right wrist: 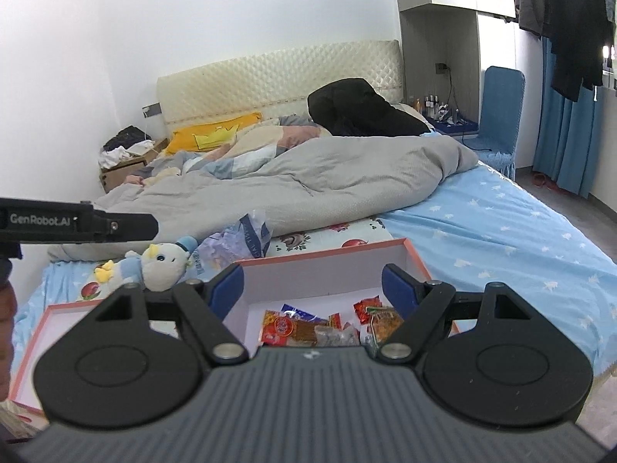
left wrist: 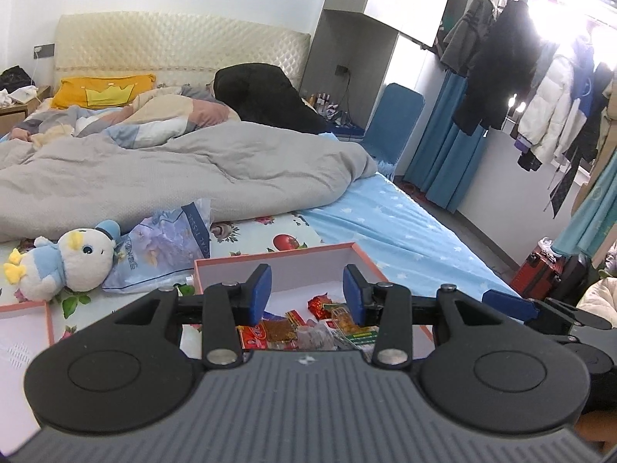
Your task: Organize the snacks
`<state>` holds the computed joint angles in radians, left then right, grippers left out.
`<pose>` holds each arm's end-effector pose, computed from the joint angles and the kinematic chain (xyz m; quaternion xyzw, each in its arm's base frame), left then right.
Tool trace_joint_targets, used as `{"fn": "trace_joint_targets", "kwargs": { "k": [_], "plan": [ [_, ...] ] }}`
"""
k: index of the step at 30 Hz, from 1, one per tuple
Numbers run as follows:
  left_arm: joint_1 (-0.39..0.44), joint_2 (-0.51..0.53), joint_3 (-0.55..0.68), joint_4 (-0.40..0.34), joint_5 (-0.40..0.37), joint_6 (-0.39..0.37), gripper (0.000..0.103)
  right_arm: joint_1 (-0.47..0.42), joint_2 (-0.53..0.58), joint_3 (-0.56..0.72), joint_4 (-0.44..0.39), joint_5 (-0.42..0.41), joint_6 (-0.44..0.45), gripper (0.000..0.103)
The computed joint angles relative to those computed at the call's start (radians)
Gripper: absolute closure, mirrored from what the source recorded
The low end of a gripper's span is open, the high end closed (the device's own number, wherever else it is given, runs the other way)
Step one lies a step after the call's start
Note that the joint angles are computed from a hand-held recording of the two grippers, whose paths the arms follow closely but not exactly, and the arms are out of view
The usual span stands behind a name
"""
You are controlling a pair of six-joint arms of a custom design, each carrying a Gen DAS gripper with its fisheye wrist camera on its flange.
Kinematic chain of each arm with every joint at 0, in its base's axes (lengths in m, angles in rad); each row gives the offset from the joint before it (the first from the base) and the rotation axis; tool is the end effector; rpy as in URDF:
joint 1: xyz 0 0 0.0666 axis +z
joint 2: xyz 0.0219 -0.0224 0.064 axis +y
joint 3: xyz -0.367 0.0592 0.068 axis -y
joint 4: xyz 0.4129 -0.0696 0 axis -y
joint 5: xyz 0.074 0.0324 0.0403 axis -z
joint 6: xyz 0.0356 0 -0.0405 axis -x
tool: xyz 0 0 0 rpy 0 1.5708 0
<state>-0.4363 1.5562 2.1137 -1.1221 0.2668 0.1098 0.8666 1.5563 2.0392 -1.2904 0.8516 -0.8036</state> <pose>0.4729 -0.2313 0.6589 0.2044 0.8463 -0.2411 0.4287 0.3557 0.3768 0.6197 0.1271 0.8496 -0.0058 0.5118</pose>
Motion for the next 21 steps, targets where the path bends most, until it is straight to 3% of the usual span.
{"fn": "trace_joint_targets", "kwargs": {
  "k": [5,11,21],
  "plan": [
    [0.002,-0.103,-0.147,0.075,0.0,0.015,0.056,0.037,-0.027,-0.064,-0.029,0.029,-0.092,0.023],
    [-0.007,-0.201,-0.289,0.138,-0.039,0.012,0.056,0.083,-0.045,-0.109,-0.049,0.072,-0.141,0.023],
    [-0.014,-0.333,-0.493,0.187,-0.065,0.04,0.056,0.147,-0.111,-0.223,-0.124,0.079,-0.314,0.023]
  ]
}}
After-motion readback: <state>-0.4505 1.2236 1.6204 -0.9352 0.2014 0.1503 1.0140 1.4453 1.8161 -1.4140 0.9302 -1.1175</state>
